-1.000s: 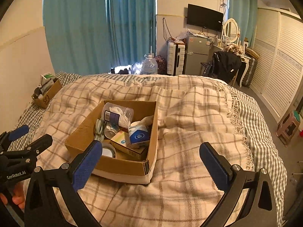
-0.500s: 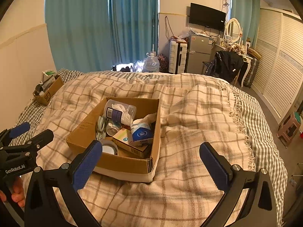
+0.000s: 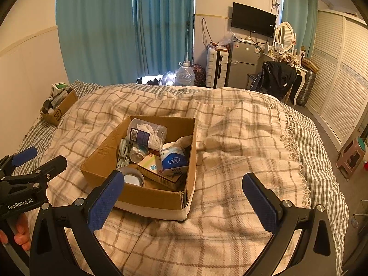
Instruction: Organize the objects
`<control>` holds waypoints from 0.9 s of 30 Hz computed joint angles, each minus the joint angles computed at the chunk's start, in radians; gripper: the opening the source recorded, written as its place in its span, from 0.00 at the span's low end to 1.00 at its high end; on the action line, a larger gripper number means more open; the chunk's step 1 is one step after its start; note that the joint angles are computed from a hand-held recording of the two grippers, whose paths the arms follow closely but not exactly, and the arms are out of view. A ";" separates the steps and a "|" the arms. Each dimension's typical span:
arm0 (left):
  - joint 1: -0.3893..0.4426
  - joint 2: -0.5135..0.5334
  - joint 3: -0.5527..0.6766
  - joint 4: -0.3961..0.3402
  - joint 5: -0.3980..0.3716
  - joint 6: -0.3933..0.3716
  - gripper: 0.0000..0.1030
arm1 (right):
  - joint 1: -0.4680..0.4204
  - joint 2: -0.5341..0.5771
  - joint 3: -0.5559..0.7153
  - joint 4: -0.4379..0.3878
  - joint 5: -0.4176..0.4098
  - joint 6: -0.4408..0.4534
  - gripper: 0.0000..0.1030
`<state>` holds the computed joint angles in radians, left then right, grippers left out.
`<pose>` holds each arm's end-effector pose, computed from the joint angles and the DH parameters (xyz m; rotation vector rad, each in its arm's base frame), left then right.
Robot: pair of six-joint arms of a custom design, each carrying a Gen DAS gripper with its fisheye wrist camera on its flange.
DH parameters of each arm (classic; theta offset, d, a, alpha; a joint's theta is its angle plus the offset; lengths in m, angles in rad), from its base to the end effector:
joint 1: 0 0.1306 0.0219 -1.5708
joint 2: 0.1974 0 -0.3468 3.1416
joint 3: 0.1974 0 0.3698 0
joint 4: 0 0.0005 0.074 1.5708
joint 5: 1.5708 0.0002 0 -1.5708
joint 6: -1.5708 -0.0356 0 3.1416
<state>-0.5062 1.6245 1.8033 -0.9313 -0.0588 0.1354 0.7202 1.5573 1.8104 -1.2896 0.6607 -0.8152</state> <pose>0.4834 -0.2662 0.4573 0.4012 2.3008 -0.2542 0.3869 0.3098 0.4762 0.3265 2.2985 -0.1310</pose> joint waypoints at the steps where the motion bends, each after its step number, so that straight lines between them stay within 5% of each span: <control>1: 0.001 0.002 0.004 -0.002 0.001 0.001 1.00 | 0.000 0.000 0.000 0.000 0.000 0.000 0.99; 27: 0.001 0.018 0.039 -0.049 -0.012 -0.007 1.00 | -0.003 0.002 0.007 -0.017 0.001 -0.008 0.99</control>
